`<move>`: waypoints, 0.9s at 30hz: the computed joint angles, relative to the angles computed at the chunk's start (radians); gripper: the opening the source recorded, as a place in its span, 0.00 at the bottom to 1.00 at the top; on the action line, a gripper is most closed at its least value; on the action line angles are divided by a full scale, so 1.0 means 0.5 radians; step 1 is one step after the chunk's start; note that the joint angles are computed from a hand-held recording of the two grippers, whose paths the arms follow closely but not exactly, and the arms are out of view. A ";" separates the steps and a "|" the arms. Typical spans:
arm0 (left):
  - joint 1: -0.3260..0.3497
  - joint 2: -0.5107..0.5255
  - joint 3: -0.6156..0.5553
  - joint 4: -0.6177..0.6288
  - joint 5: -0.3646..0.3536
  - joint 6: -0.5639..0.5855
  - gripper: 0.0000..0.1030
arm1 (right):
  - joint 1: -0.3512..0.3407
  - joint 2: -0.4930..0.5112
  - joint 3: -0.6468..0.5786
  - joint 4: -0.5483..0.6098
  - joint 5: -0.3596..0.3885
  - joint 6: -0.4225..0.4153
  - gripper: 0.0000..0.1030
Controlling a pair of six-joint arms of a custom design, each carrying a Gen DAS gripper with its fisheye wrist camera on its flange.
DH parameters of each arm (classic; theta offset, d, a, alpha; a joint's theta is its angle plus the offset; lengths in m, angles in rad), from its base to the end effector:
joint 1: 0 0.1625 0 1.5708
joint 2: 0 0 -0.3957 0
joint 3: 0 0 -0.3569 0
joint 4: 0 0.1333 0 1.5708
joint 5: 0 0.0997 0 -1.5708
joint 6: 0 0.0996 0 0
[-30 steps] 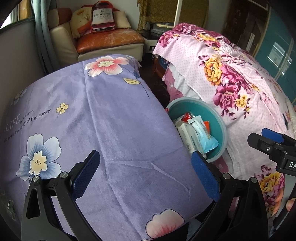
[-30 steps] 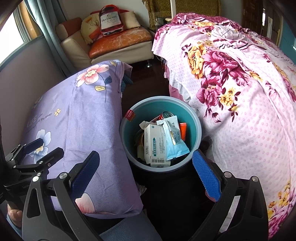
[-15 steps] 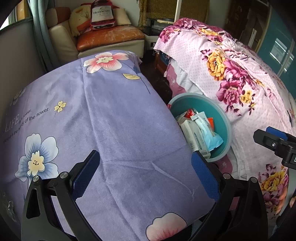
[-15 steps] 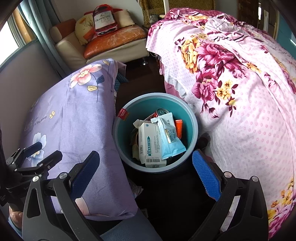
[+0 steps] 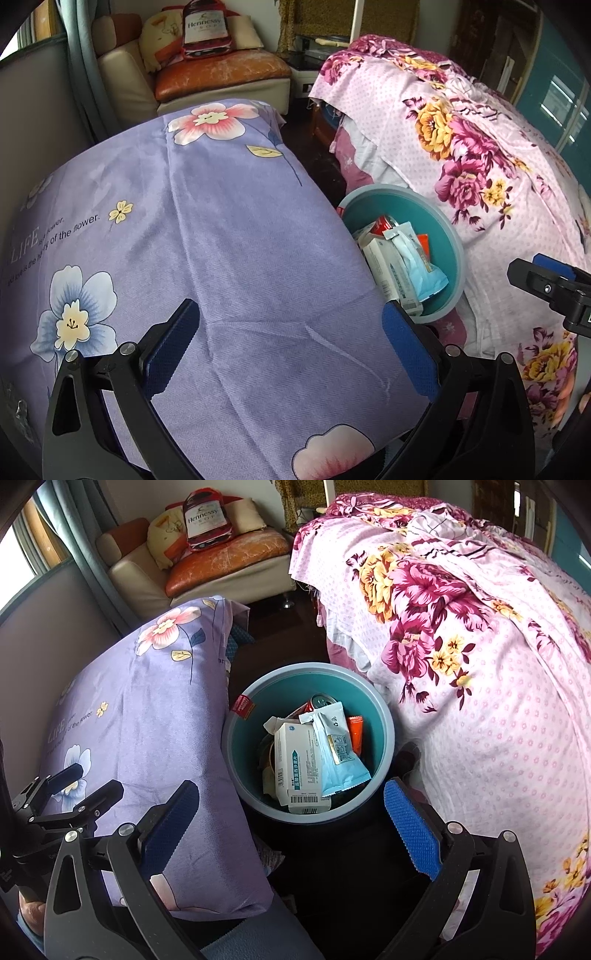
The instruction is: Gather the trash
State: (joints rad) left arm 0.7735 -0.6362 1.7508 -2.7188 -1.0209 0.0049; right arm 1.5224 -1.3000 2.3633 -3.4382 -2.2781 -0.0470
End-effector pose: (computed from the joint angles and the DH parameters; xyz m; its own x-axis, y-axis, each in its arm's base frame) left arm -0.2840 -0.5364 -0.0043 -0.6046 0.6012 -0.5225 0.7180 0.6953 -0.0308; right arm 0.0490 -0.4058 0.2511 -0.7373 0.4711 0.4841 -0.0011 0.7159 -0.6982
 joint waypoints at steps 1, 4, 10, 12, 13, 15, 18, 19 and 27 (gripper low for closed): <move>0.000 -0.001 -0.001 0.001 0.000 0.001 0.96 | 0.002 0.000 -0.001 0.001 -0.001 0.001 0.93; 0.002 -0.002 -0.002 0.000 0.000 0.009 0.96 | 0.005 0.006 -0.003 -0.002 -0.004 0.004 0.93; 0.009 0.000 -0.005 0.001 -0.004 0.007 0.96 | -0.003 0.008 0.000 0.000 0.003 -0.002 0.93; 0.010 0.001 -0.007 0.001 -0.005 0.009 0.96 | 0.007 0.021 -0.011 0.007 -0.004 0.008 0.93; 0.009 -0.001 -0.006 0.004 -0.004 0.010 0.96 | 0.009 0.023 -0.012 0.009 -0.006 0.010 0.93; 0.008 -0.001 -0.005 0.000 -0.002 0.010 0.96 | 0.006 0.022 -0.011 0.007 -0.003 0.010 0.93; 0.011 0.000 -0.006 0.000 -0.005 0.010 0.96 | 0.007 0.021 -0.015 0.018 -0.003 0.013 0.93; 0.010 -0.002 -0.006 0.003 -0.006 0.011 0.96 | 0.006 0.019 -0.016 0.020 -0.002 0.011 0.93; 0.011 -0.002 -0.007 0.003 -0.007 0.013 0.96 | 0.017 0.029 -0.018 0.015 -0.013 0.013 0.93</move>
State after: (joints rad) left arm 0.7789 -0.6371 1.7471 -2.7172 -1.0242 0.0112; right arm 1.5311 -1.2856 2.3541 -3.4306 -2.2847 -0.0404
